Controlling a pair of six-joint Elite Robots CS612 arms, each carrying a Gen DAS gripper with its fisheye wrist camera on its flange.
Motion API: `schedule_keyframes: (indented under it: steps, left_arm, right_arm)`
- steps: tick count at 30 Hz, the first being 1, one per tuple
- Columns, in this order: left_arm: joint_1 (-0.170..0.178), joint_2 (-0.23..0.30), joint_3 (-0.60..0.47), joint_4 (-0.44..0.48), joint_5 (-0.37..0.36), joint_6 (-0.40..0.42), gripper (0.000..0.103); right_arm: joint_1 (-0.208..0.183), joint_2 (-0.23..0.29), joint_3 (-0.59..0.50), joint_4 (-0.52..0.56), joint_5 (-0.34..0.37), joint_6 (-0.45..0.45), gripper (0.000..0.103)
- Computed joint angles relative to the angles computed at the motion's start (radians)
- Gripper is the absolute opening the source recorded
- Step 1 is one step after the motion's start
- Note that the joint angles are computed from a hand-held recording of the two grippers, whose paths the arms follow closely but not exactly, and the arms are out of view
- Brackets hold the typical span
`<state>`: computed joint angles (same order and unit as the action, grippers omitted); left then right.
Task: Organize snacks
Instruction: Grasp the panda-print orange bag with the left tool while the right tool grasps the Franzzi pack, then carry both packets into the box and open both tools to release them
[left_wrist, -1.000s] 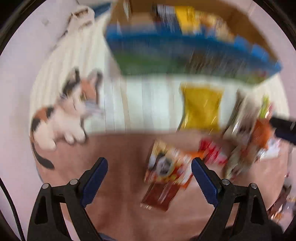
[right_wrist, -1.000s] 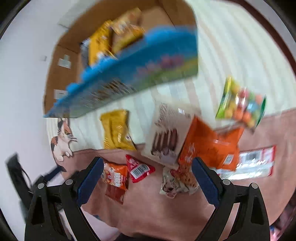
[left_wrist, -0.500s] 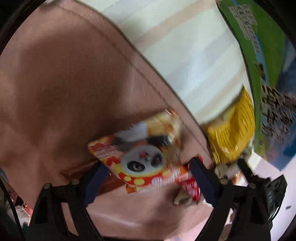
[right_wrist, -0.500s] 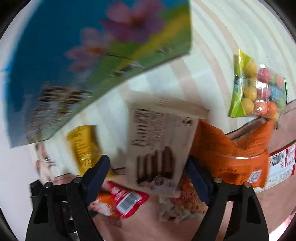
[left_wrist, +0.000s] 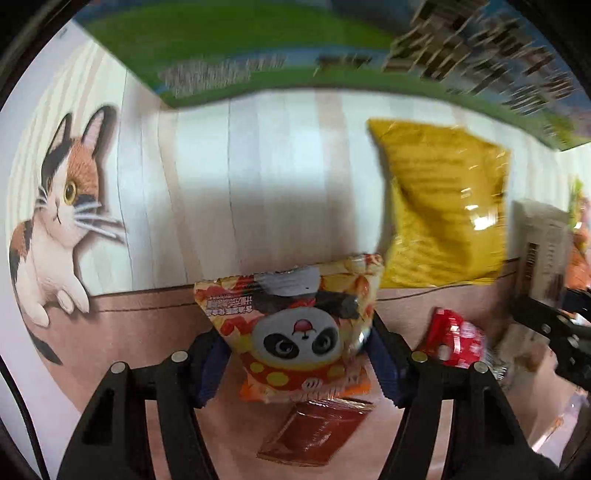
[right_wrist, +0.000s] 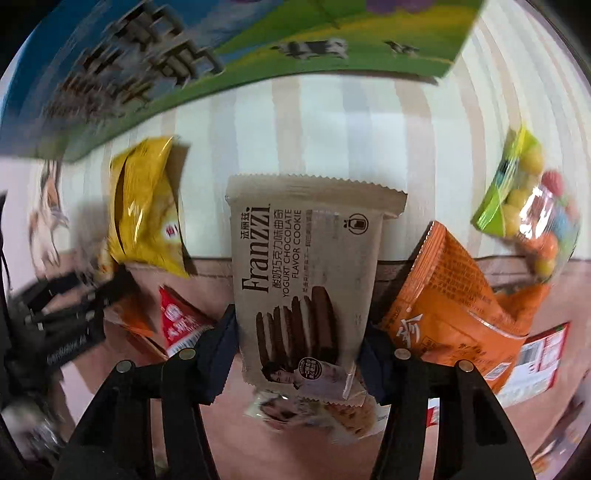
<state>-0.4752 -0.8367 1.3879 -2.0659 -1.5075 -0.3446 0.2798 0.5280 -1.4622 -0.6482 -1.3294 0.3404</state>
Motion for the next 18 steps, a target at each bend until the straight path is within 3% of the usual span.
schedule_keyframes:
  steps: [3, 8, 11, 18]
  left_arm:
    - [0.013, 0.015, -0.007, 0.013, -0.066, -0.067, 0.067]
    - [0.015, 0.013, 0.002, -0.014, -0.076, -0.115, 0.067]
    - [0.012, -0.008, 0.048, -0.049, -0.065, -0.119, 0.067]
    - [0.006, -0.044, 0.081, -0.073, -0.065, -0.144, 0.049]
  right_arm:
    - [-0.008, 0.006, -0.001, 0.004, 0.045, 0.037, 0.063]
    - [-0.033, 0.033, -0.035, 0.000, 0.122, 0.115, 0.066]
    - [-0.038, 0.038, -0.040, -0.001, 0.123, 0.128, 0.066]
    - [-0.025, 0.050, -0.078, -0.016, 0.054, 0.125, 0.061]
